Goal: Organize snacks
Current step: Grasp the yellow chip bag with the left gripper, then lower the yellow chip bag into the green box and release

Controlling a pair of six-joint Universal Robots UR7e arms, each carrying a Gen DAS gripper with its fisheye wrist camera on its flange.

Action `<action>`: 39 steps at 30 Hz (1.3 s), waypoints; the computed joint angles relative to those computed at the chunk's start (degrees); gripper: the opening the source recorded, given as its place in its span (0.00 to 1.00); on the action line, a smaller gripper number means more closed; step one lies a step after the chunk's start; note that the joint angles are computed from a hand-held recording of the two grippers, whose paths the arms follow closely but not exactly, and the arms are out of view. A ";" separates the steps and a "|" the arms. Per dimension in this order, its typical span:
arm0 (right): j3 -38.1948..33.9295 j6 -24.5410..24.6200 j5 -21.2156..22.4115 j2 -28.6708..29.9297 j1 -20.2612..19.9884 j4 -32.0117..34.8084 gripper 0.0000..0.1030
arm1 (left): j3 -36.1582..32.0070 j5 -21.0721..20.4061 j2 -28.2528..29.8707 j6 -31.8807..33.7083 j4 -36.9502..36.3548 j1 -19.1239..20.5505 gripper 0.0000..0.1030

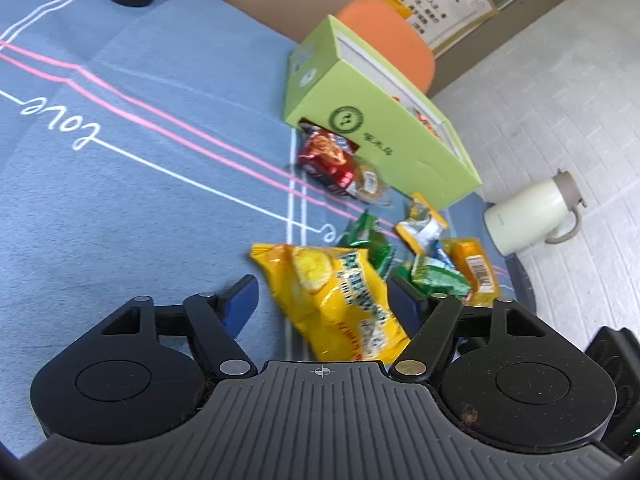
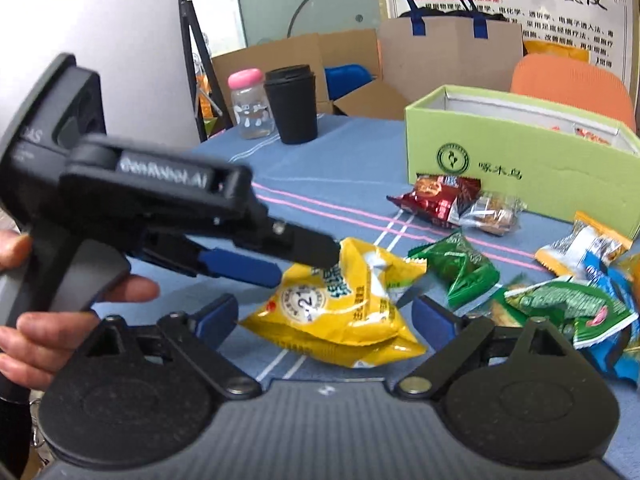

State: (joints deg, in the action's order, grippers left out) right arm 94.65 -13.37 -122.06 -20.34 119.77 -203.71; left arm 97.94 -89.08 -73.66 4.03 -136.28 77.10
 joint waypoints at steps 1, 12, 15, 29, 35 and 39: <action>-0.21 0.14 0.37 0.14 -0.18 0.12 0.90 | -0.14 -0.29 0.18 -0.38 0.03 -0.07 0.61; -0.04 -0.63 2.36 1.04 -1.15 -2.23 0.79 | 2.53 2.06 -0.08 0.55 -0.61 -1.71 0.20; 0.29 -3.03 2.46 0.32 -0.80 -4.52 0.79 | 1.67 0.61 0.02 0.27 -1.19 -2.46 0.19; -16.10 -18.94 6.13 -1.82 -6.17 -1.91 0.79 | -24.09 0.26 19.09 3.08 -2.64 -8.83 0.20; -26.03 -18.27 8.65 0.23 -10.23 8.55 0.80 | -38.02 3.39 29.46 2.60 2.69 -8.18 0.21; -30.40 -18.56 8.05 2.33 -11.56 12.35 0.84 | -41.10 7.81 32.61 4.14 1.28 -7.84 0.34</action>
State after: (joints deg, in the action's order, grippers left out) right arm 64.25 -31.92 -114.01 -18.01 108.21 -191.36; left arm 56.84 -81.27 -41.05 8.17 -135.00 69.26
